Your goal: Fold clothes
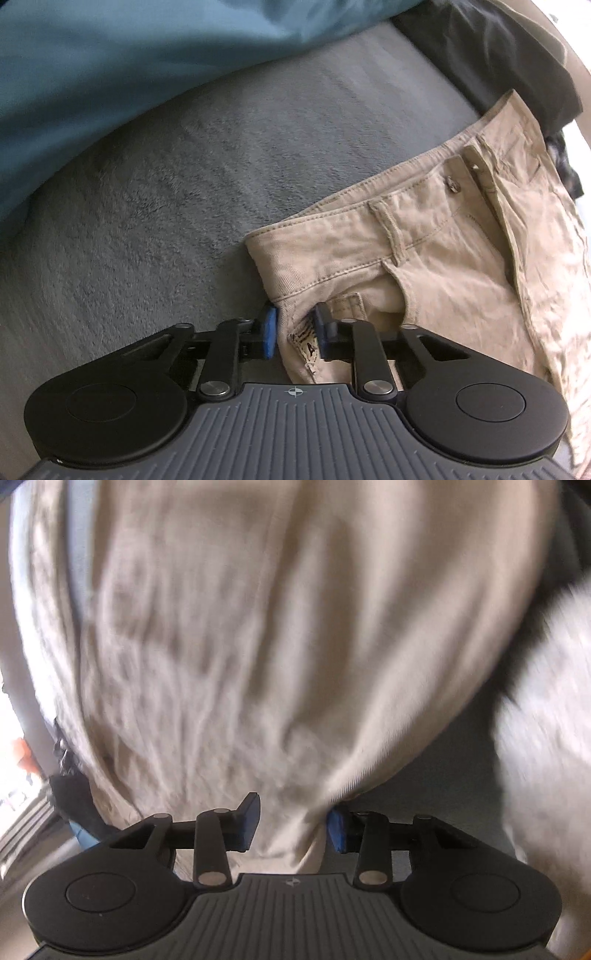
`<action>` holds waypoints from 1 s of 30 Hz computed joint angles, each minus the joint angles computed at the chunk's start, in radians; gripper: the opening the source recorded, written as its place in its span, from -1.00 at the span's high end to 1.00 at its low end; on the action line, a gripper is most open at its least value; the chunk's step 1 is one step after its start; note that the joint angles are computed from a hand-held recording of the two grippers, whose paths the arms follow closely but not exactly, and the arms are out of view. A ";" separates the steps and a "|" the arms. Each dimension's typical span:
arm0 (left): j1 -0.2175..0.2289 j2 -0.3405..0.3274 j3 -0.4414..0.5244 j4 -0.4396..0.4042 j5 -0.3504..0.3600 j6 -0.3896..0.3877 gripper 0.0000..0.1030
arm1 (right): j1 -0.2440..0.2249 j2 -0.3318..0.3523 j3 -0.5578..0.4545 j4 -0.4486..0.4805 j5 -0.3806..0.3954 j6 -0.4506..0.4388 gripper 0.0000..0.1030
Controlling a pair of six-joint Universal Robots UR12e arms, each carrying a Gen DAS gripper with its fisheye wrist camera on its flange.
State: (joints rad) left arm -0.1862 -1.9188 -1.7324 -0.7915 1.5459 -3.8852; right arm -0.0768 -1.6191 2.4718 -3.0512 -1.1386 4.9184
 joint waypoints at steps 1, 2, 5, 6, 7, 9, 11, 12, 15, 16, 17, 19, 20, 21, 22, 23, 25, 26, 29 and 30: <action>-0.004 0.000 0.002 -0.001 0.011 0.009 0.74 | -0.002 -0.005 -0.006 0.014 -0.009 -0.038 0.60; -0.009 0.002 0.003 -0.001 0.024 0.013 0.79 | -0.004 -0.009 -0.012 0.025 -0.016 -0.066 0.76; -0.022 0.010 0.005 0.001 0.051 0.015 0.88 | -0.013 -0.022 -0.034 0.060 -0.035 -0.155 0.82; -0.025 0.014 0.005 0.003 0.056 0.010 0.89 | -0.020 -0.027 -0.045 0.072 -0.035 -0.204 0.83; -0.027 0.018 0.004 0.007 0.057 0.004 0.90 | -0.028 -0.033 -0.051 0.077 -0.035 -0.247 0.84; -0.030 0.028 0.003 0.022 0.056 0.008 0.91 | -0.042 -0.042 -0.080 0.107 -0.041 -0.364 0.84; -0.036 0.036 0.002 0.045 0.055 -0.002 0.92 | -0.049 -0.036 -0.114 0.109 -0.055 -0.460 0.85; -0.039 0.040 0.001 0.063 0.057 -0.007 0.92 | -0.053 -0.032 -0.129 0.107 -0.063 -0.506 0.85; -0.051 0.047 0.001 0.130 0.062 -0.026 0.92 | -0.067 -0.016 -0.169 0.079 -0.086 -0.615 0.86; -0.056 0.044 0.006 0.160 0.066 -0.030 0.92 | -0.072 -0.008 -0.181 0.062 -0.091 -0.644 0.86; -0.061 0.039 0.013 0.194 0.071 -0.033 0.92 | -0.078 0.001 -0.193 0.044 -0.096 -0.673 0.87; -0.073 0.021 0.036 0.239 0.083 -0.031 0.93 | -0.088 0.019 -0.216 0.010 -0.106 -0.729 0.87; -0.079 0.010 0.051 0.258 0.089 -0.028 0.93 | -0.094 0.031 -0.229 -0.004 -0.110 -0.758 0.87; -0.082 0.000 0.063 0.271 0.091 -0.026 0.93 | -0.098 0.046 -0.245 -0.017 -0.114 -0.772 0.87; -0.086 -0.015 0.079 0.291 0.094 -0.024 0.93 | -0.103 0.059 -0.258 -0.032 -0.117 -0.773 0.87; -0.091 -0.029 0.096 0.306 0.101 -0.019 0.93 | -0.110 0.072 -0.267 -0.051 -0.115 -0.773 0.88; -0.097 -0.058 0.127 0.341 0.105 -0.004 0.93 | -0.123 0.099 -0.286 -0.084 -0.111 -0.784 0.88; -0.103 -0.074 0.145 0.349 0.120 0.002 0.93 | -0.128 0.112 -0.296 -0.095 -0.110 -0.798 0.88; -0.114 -0.121 0.199 0.353 0.149 0.011 0.93 | -0.135 0.152 -0.331 -0.101 -0.112 -0.837 0.88; -0.118 -0.136 0.219 0.342 0.162 0.012 0.93 | -0.138 0.169 -0.343 -0.100 -0.106 -0.845 0.88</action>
State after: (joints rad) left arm -0.3040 -2.0549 -1.5139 -0.4496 1.7075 -3.8731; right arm -0.2150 -1.4500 2.1284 -3.1509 -1.2446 4.0730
